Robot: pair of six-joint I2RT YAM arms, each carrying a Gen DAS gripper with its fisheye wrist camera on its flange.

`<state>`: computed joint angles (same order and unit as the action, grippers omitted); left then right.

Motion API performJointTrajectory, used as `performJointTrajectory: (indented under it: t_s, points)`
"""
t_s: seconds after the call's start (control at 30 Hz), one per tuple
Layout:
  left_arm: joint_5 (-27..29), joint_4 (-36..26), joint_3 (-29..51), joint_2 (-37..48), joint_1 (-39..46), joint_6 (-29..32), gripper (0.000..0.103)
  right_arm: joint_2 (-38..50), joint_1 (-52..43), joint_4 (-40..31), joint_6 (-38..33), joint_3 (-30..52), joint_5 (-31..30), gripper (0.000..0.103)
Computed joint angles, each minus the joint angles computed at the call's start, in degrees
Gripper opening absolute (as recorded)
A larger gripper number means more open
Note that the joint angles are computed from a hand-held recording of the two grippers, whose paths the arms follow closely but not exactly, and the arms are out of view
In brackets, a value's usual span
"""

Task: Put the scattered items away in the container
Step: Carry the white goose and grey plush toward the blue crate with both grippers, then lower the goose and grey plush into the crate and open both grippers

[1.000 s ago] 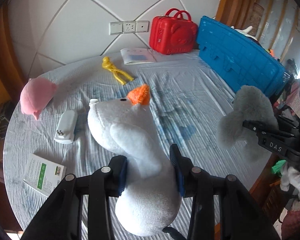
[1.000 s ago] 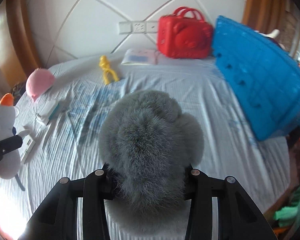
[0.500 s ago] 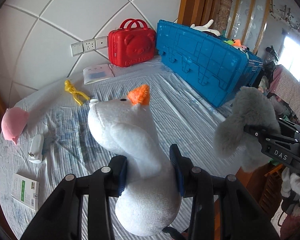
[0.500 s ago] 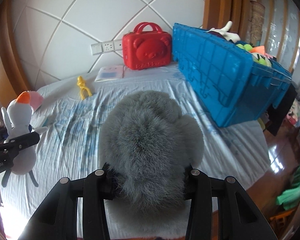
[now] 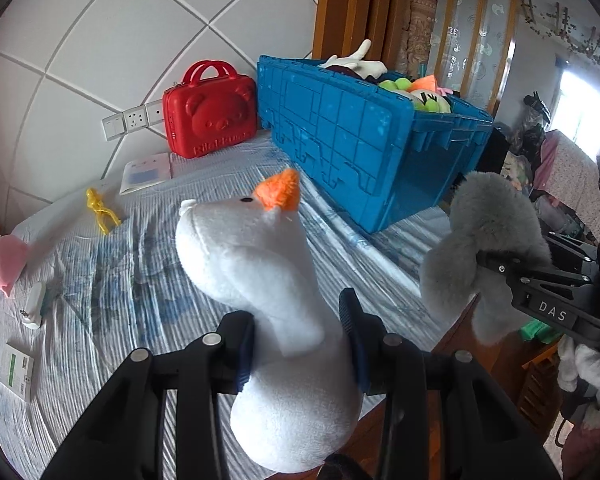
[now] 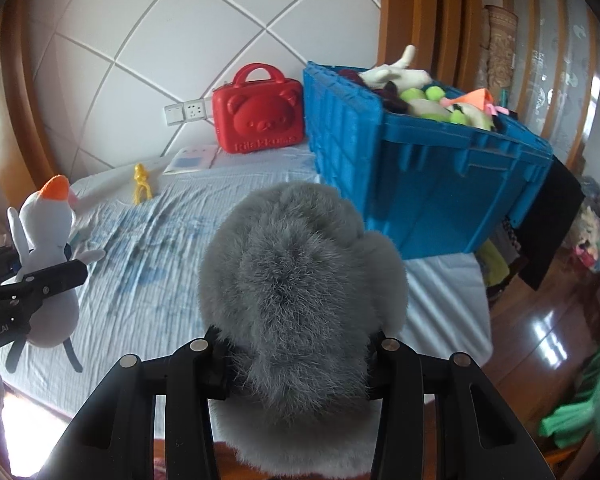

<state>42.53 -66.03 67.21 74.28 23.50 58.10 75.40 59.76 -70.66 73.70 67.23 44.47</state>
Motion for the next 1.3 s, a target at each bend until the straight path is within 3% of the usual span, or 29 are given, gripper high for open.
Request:
performJointTrajectory:
  t_s: [0.2,0.4,0.53,0.73,0.9,1.03,1.2,1.3]
  points:
    - [-3.9,4.0,-5.0,-7.7,-9.9,-8.6,0.038,-11.0,-1.0,-1.9,0.9,-8.3,-0.9,0.042]
    - [-7.6,10.7,-5.0,-8.5,-22.4,-19.2,0.038,-19.3,-5.9,-3.6,-2.9,-11.7,-0.8,0.042]
    - [-9.7,16.8,-2.6,-5.5,-30.8,-26.6,0.038,-23.5,-13.2,-3.5,-11.8,-10.9,-0.9,0.042]
    - [-12.3,23.1,7.3,3.9,-41.4,-35.9,0.038,-27.2,-35.0,5.0,-37.8,-7.5,-7.5,0.042]
    - [-16.5,25.3,19.0,12.3,-48.8,-41.2,0.038,-26.9,-54.1,13.1,-55.5,-3.9,-18.1,0.042]
    - [-21.0,25.9,28.6,19.1,-53.3,-45.4,0.038,-23.9,-70.6,18.7,-67.3,-0.6,-31.7,0.042]
    - [-29.8,26.0,41.6,29.6,-58.7,-50.9,0.038,-13.9,-89.4,26.2,-80.8,4.8,-49.8,0.042]
    - [-35.6,23.1,53.8,38.0,-61.0,-54.8,0.038,-4.7,-96.2,29.2,-86.7,11.3,-59.1,0.042]
